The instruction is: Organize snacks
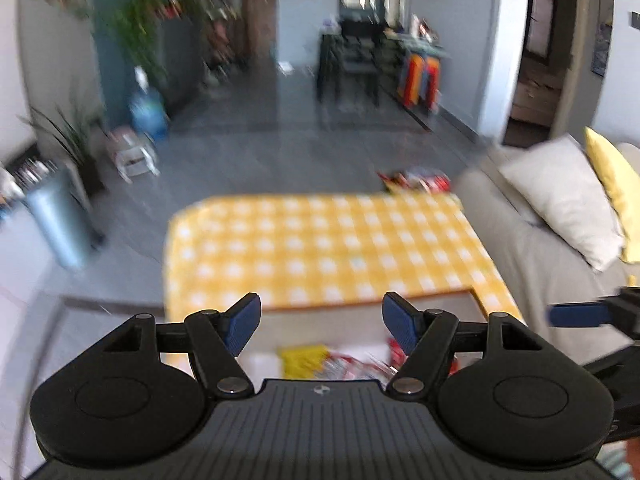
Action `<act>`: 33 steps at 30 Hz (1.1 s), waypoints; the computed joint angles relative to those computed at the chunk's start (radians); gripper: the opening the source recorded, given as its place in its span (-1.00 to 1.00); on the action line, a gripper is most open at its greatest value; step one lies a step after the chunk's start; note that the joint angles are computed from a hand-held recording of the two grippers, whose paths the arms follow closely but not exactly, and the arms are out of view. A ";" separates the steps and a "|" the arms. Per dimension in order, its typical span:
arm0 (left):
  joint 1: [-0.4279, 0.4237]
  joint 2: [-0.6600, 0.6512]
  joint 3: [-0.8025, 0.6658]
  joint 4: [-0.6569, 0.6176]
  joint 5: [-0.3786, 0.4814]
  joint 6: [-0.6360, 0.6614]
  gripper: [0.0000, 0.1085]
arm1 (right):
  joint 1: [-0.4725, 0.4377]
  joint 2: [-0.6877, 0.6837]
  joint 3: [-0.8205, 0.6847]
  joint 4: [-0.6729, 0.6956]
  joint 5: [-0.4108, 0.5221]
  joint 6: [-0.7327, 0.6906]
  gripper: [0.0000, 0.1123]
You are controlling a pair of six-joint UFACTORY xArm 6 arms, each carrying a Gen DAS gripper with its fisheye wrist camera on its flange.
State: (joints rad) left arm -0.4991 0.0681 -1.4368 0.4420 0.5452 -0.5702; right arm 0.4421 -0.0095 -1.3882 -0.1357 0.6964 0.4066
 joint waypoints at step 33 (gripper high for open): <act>-0.219 -0.519 0.590 0.420 0.139 -0.494 0.71 | 0.433 -0.555 0.547 -0.803 0.165 0.978 0.76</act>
